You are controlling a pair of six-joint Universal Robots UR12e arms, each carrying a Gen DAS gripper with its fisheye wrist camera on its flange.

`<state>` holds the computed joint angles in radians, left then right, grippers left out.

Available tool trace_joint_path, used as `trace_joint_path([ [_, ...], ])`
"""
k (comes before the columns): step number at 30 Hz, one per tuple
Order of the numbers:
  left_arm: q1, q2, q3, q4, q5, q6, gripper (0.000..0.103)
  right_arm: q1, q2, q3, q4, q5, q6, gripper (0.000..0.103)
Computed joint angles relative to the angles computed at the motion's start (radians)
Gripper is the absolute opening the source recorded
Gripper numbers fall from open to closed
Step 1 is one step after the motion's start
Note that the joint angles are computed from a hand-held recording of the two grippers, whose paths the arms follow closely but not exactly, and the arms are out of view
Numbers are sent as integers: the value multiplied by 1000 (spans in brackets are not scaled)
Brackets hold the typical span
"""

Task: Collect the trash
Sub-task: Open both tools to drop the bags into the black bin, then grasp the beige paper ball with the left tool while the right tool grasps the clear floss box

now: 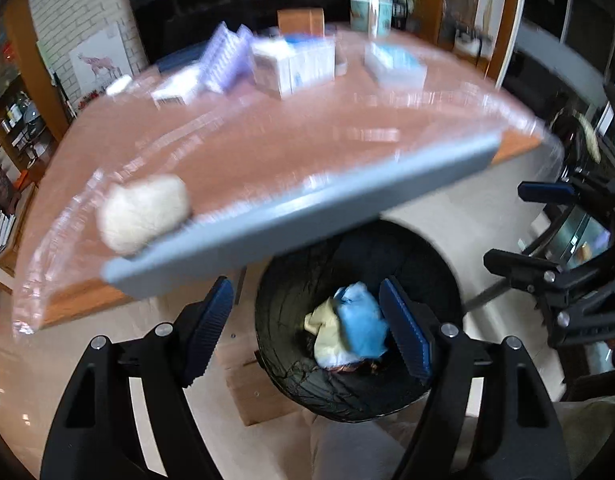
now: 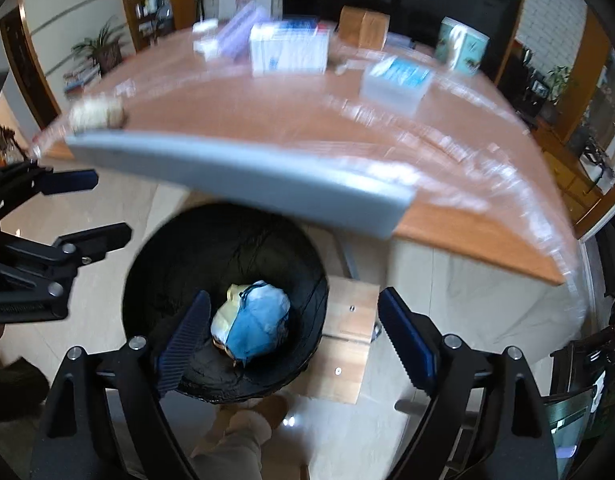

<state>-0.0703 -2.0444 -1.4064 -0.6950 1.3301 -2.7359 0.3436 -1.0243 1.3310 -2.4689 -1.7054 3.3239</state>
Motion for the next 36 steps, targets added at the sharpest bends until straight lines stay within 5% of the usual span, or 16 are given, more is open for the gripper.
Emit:
trace_joint_path([
  [2,9,20,-11,52,-22,-10,79,-2,-13,4,-40,-11,2,90],
  [4,13,34,-22,118,-23,-23,95,-6,-15,-9,-79,-28,8,94],
  [9,8,14,22,243,81,-84,101,-16,16,-85,-113,-95,45,99],
  [14,19,-22,96,199,95,-125,101,-34,75,-190,-62,-125,82,99],
  [24,28,-74,188,-14,109,-129,101,-63,162,-331,104,-79,191,99],
  [36,33,-101,229,-113,92,-132,101,-75,247,-460,230,-70,236,99],
])
